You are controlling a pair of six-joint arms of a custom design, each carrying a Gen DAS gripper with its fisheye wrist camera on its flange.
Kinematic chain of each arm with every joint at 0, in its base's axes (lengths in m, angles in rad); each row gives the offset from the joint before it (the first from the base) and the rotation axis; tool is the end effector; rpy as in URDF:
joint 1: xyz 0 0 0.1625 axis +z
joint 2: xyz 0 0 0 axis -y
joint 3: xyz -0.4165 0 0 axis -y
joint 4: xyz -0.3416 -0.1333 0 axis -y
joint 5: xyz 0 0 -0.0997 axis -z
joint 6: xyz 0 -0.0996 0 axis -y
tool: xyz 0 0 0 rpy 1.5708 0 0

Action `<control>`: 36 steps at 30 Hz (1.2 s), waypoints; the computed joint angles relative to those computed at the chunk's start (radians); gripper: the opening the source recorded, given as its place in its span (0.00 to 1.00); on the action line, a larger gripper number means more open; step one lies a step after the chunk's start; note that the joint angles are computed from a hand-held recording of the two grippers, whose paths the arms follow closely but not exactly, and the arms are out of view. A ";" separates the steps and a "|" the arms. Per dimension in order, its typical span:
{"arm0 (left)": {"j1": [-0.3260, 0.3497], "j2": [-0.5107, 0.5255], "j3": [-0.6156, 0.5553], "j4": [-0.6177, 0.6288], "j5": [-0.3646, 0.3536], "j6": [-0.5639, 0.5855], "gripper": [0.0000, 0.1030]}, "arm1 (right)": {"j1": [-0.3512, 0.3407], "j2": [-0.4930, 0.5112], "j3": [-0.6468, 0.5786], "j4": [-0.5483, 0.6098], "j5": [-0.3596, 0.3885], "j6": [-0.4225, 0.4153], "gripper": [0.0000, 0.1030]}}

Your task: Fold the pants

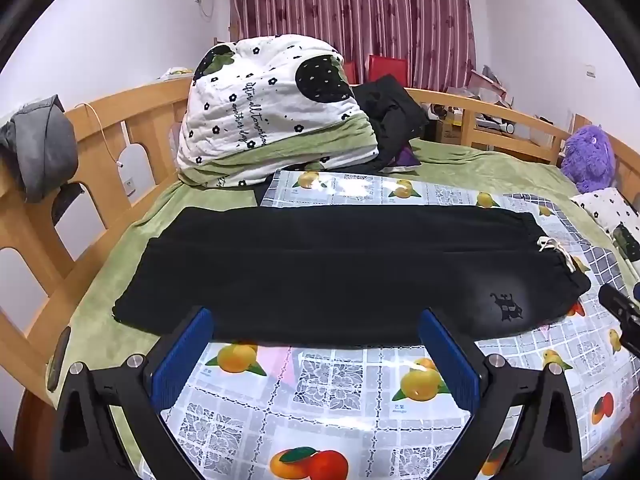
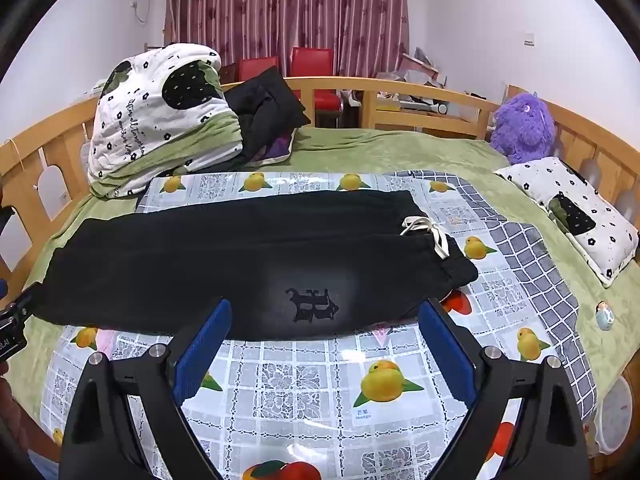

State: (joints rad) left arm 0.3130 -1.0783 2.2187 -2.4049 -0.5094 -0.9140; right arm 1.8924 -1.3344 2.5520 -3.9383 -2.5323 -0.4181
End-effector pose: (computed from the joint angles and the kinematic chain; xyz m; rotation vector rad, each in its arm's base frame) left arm -0.3317 -0.3388 0.1427 0.5748 2.1416 -0.9877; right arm 0.1465 -0.2763 0.3146 0.0868 -1.9750 1.1651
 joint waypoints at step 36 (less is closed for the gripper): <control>-0.017 -0.003 0.023 -0.061 0.021 0.031 1.00 | 0.035 0.012 -0.008 0.005 -0.020 0.013 0.91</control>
